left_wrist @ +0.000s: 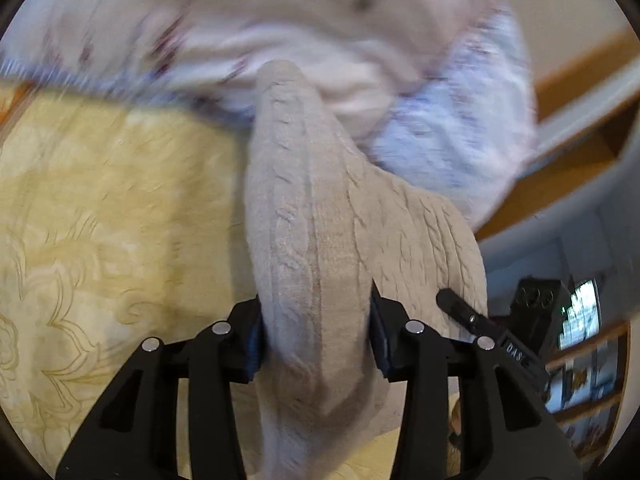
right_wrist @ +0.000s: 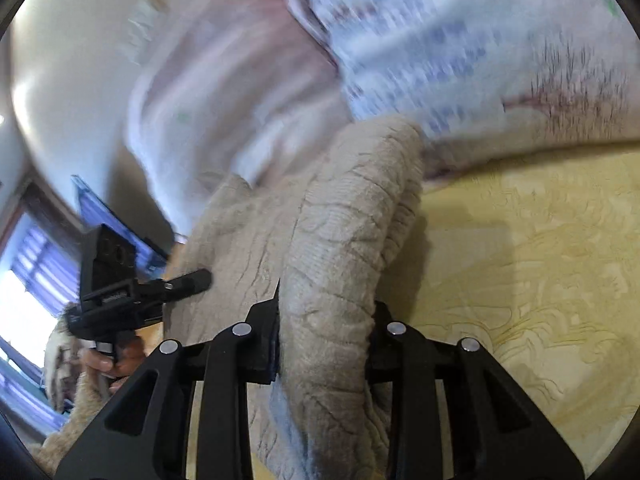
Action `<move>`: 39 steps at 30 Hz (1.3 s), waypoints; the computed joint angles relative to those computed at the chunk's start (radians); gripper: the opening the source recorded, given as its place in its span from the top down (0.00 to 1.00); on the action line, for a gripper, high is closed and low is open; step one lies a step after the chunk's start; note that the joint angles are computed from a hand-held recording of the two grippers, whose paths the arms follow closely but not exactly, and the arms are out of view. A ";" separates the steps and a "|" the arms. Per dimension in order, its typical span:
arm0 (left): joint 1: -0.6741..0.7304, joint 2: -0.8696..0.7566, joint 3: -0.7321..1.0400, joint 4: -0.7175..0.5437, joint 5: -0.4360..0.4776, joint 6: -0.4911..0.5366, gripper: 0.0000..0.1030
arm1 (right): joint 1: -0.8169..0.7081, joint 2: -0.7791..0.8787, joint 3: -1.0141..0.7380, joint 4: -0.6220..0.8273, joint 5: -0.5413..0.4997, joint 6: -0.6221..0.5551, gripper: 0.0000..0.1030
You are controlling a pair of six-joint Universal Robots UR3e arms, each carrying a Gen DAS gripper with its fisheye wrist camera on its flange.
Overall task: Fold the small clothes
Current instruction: 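Lift the sweater hem with both grippers and fold it over toward the collar, then open both grippers and pull them back from the folded sweater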
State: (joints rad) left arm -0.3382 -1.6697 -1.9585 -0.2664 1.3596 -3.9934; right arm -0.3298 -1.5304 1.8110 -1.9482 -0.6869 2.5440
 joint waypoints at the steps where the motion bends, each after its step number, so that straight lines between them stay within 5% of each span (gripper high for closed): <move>1: 0.015 -0.024 -0.030 0.040 -0.010 -0.025 0.51 | 0.024 0.045 -0.004 -0.056 -0.048 0.062 0.67; 4: 0.051 -0.019 -0.121 0.165 -0.065 -0.051 0.48 | -0.019 0.078 -0.040 0.056 0.006 0.032 0.64; 12: -0.004 0.065 -0.105 0.068 0.060 -0.042 0.40 | -0.120 0.011 -0.027 0.150 0.064 -0.023 0.63; 13: -0.031 0.089 -0.103 0.050 0.111 -0.035 0.38 | -0.121 0.007 -0.017 0.136 0.066 -0.020 0.67; 14: -0.058 0.102 -0.093 0.033 0.159 -0.032 0.37 | -0.117 -0.004 0.005 0.103 0.069 -0.016 0.82; 17: -0.201 0.117 -0.022 -0.069 0.406 -0.025 0.29 | -0.071 -0.029 0.073 -0.145 -0.001 0.107 0.88; 22: -0.428 0.015 0.206 -0.377 0.746 -0.087 0.15 | 0.004 0.018 0.058 -0.303 -0.119 0.225 0.87; 26: -0.523 -0.055 0.333 -0.598 0.871 -0.191 0.02 | 0.002 -0.086 0.121 -0.351 -0.173 0.217 0.68; 28: -0.577 -0.089 0.395 -0.728 0.948 -0.262 0.02 | -0.044 -0.232 0.233 -0.390 -0.135 0.163 0.68; 31: -0.623 -0.126 0.464 -0.871 0.995 -0.340 0.02 | -0.125 -0.413 0.314 -0.247 -0.028 0.011 0.68; 34: -0.646 -0.136 0.478 -0.911 0.993 -0.377 0.02 | -0.121 -0.520 0.351 -0.146 -0.027 -0.091 0.63; 39: -0.671 -0.161 0.494 -0.936 0.982 -0.414 0.02 | -0.012 -0.506 0.403 -0.283 -0.162 -0.046 0.61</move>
